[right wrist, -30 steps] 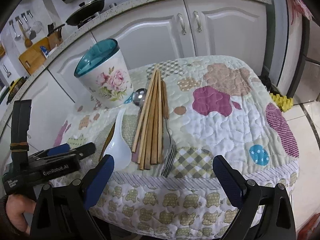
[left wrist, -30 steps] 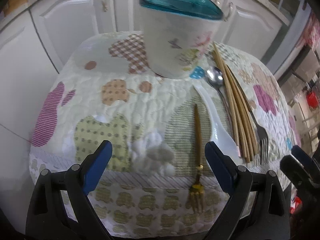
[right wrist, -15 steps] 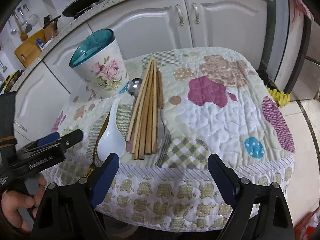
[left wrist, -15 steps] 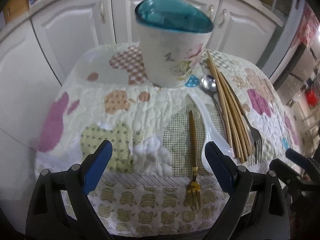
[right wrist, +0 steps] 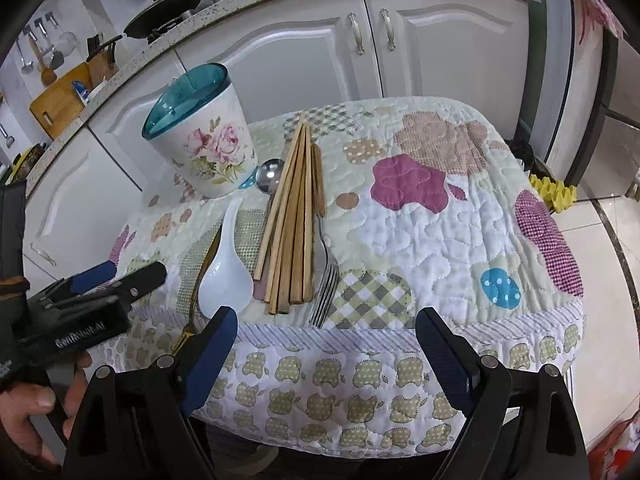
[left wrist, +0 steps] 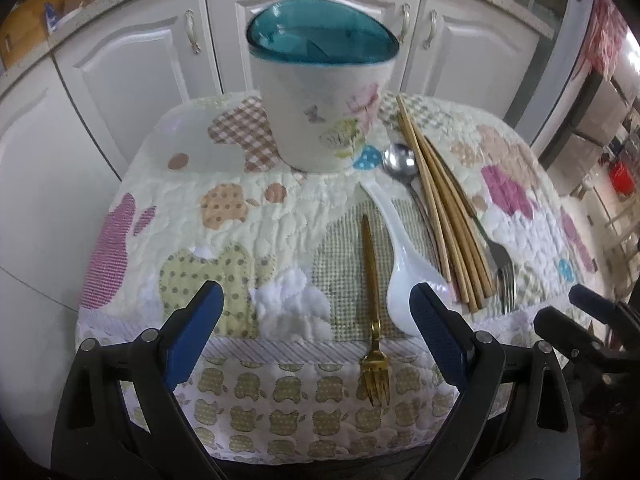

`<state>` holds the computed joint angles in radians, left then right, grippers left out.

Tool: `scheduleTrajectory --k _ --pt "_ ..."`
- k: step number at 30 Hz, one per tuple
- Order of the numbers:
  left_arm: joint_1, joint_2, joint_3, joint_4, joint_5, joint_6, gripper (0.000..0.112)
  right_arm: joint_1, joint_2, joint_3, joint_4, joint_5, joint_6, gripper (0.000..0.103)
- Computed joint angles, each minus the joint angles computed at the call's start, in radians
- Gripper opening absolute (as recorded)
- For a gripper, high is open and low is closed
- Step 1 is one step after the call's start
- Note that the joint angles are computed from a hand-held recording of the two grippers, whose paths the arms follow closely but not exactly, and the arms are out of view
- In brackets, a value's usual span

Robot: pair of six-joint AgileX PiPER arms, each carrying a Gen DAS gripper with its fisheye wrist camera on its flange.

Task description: Organize utensils

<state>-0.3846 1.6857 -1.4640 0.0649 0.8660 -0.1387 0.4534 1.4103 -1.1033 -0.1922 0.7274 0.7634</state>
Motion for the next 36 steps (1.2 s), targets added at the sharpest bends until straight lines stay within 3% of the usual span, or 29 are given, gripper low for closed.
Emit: scheduleTrajectory --k 6,11,16,24,36 --pt "0.044 0.012 0.025 -0.13 -0.018 0.066 0.094 -0.007 0.038 -0.011 0.042 -0.006 -0.045 0.09" --pt "0.04 0.013 0.04 -0.142 -0.037 0.074 0.094 -0.006 0.057 -0.023 0.045 0.008 -0.055 0.09" --pt "-0.005 0.024 0.028 -0.035 -0.027 0.043 0.094 -0.008 0.072 -0.032 0.051 0.016 -0.056 0.09" --pt "0.047 0.047 0.017 -0.141 -0.002 0.104 0.094 0.004 0.089 -0.048 0.038 0.035 -0.05 0.09" --pt "0.049 0.027 0.034 -0.155 -0.016 0.115 0.094 0.012 0.081 -0.047 0.028 0.042 -0.043 0.09"
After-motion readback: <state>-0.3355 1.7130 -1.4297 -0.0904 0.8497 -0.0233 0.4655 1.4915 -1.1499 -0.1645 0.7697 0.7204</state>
